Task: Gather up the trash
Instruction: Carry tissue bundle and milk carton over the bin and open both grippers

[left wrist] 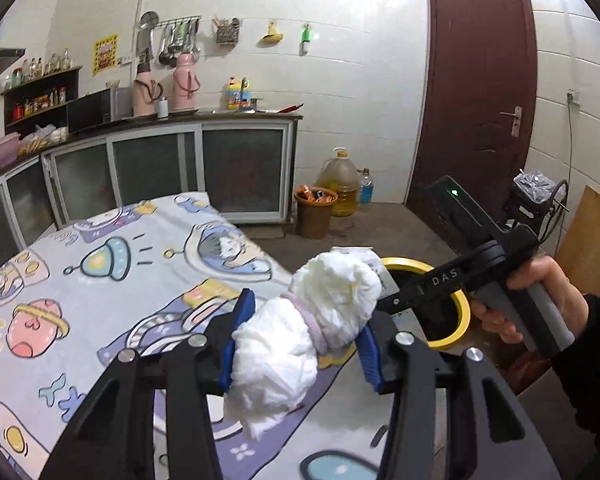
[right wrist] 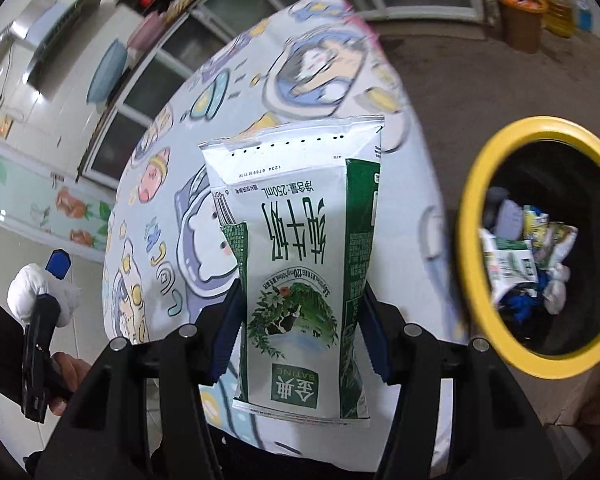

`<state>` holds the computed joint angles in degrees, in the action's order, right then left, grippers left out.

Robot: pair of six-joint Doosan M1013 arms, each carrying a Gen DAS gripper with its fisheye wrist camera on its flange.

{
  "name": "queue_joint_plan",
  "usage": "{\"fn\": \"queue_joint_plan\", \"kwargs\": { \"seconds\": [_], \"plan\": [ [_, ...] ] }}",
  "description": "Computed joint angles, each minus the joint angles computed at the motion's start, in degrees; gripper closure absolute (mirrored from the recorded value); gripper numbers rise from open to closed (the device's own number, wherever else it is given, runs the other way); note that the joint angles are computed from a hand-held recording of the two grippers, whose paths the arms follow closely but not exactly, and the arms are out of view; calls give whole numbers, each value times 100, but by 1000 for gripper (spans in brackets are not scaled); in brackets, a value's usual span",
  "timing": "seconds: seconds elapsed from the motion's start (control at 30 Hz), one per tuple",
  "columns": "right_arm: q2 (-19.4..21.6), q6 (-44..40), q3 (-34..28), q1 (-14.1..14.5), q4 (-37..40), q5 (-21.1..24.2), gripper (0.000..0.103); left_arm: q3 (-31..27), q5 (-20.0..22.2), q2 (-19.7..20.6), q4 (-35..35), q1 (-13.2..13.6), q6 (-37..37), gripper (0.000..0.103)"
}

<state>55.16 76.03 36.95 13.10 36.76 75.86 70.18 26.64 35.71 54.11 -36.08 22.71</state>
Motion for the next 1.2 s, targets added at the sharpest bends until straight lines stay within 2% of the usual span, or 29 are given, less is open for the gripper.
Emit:
{"fn": "queue_joint_plan", "kwargs": {
  "seconds": [0.2,0.6,0.9,1.2],
  "plan": [
    [-258,-8,471,-255,57,-616,50,-388,-132,209,-300,-50,502,58],
    [-505,298,1032,-638,-16,-1399,50,-1336,-193,781,-1306,-85,1885,58],
    [-595,568,1273,-809,-138,-1767,50,-2107,-135,1242,-2478,-70,3206,58],
    [-625,684,1387,-883,-235,-1948,50,-2775,98,1635,-2958,-85,3720,58]
  ]
}}
